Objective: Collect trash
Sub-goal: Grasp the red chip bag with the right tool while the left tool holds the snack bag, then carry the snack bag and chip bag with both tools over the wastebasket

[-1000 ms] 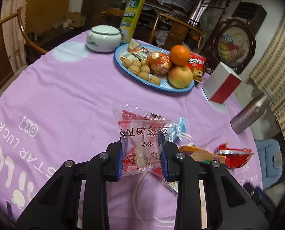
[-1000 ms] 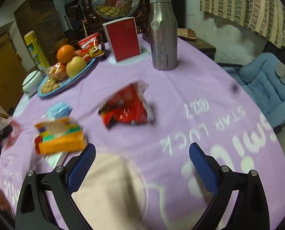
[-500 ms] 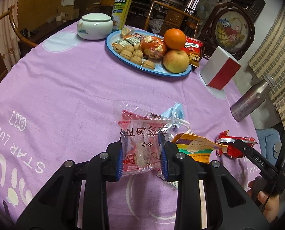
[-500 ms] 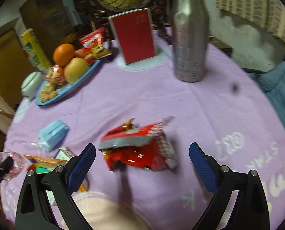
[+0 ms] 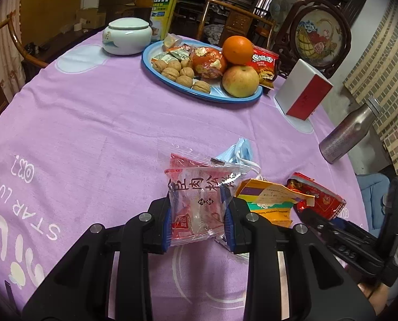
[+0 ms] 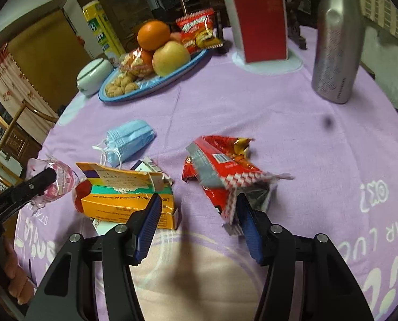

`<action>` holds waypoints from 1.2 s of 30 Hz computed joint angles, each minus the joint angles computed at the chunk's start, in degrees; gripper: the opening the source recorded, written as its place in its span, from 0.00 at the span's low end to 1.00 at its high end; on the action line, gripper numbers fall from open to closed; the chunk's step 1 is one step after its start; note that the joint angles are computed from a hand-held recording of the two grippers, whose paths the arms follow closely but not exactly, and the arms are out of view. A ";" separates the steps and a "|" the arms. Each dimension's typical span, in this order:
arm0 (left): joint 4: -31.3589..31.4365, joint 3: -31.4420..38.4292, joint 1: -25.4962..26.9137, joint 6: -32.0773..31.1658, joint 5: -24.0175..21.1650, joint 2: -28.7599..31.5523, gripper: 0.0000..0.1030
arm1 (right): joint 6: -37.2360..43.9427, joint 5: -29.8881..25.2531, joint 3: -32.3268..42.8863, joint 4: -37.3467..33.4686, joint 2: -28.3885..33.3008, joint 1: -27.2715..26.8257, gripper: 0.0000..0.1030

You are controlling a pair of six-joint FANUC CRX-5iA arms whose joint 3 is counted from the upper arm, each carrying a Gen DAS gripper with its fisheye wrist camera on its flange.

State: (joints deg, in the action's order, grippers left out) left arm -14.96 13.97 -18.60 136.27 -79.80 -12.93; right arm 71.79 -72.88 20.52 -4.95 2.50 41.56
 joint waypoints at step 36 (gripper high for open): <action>-5.80 6.21 -18.12 -6.78 4.66 3.63 0.31 | -34.79 -0.40 -36.30 32.05 -37.82 17.06 0.06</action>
State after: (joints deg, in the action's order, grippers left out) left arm -20.76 20.18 -36.72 129.49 -75.14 -9.30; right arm 37.00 -73.28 -15.78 27.10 -35.33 58.61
